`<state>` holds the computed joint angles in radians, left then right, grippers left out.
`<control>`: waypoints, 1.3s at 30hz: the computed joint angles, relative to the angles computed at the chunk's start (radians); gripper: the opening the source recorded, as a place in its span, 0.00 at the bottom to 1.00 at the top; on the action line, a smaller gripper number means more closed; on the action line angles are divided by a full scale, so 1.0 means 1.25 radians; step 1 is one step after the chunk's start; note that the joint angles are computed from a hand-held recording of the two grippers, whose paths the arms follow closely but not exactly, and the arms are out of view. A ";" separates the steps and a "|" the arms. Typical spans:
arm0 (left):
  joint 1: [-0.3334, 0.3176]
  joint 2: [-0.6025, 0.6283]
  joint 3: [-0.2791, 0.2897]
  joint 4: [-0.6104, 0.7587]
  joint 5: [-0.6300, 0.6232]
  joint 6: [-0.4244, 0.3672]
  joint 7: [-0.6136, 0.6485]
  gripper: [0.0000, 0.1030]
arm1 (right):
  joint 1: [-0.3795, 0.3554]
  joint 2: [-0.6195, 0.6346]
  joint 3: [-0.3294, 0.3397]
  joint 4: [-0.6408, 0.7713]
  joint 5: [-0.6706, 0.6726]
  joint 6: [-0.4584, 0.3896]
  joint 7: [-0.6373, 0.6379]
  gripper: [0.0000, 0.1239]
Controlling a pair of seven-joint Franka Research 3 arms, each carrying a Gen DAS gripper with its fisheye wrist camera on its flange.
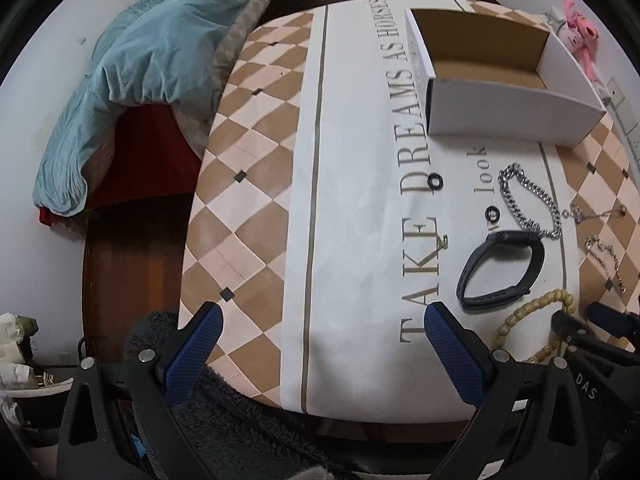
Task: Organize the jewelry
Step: 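Grasp the black watch band with the left tool while the right tool grasps the wooden bead bracelet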
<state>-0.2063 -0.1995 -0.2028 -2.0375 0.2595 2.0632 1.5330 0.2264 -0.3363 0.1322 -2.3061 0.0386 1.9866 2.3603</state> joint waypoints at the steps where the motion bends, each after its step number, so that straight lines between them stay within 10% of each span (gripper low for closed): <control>1: 0.000 0.000 0.000 -0.003 0.000 0.002 0.000 1.00 | 0.003 0.002 0.009 0.001 -0.009 0.002 0.006 0.31; 4: -0.001 0.003 -0.001 -0.003 -0.005 0.001 -0.005 1.00 | 0.010 -0.004 0.017 -0.010 -0.025 0.015 0.013 0.07; 13: -0.019 0.037 0.003 0.027 -0.101 0.002 0.044 0.99 | -0.018 -0.114 0.018 -0.089 -0.052 0.004 0.071 0.07; 26: -0.022 0.135 -0.008 0.083 -0.247 -0.055 0.162 0.05 | -0.063 -0.185 0.013 -0.119 -0.047 0.024 0.050 0.07; 39: -0.015 0.009 0.017 0.008 -0.243 0.019 0.212 0.02 | -0.089 -0.196 0.027 -0.052 -0.068 0.092 0.034 0.07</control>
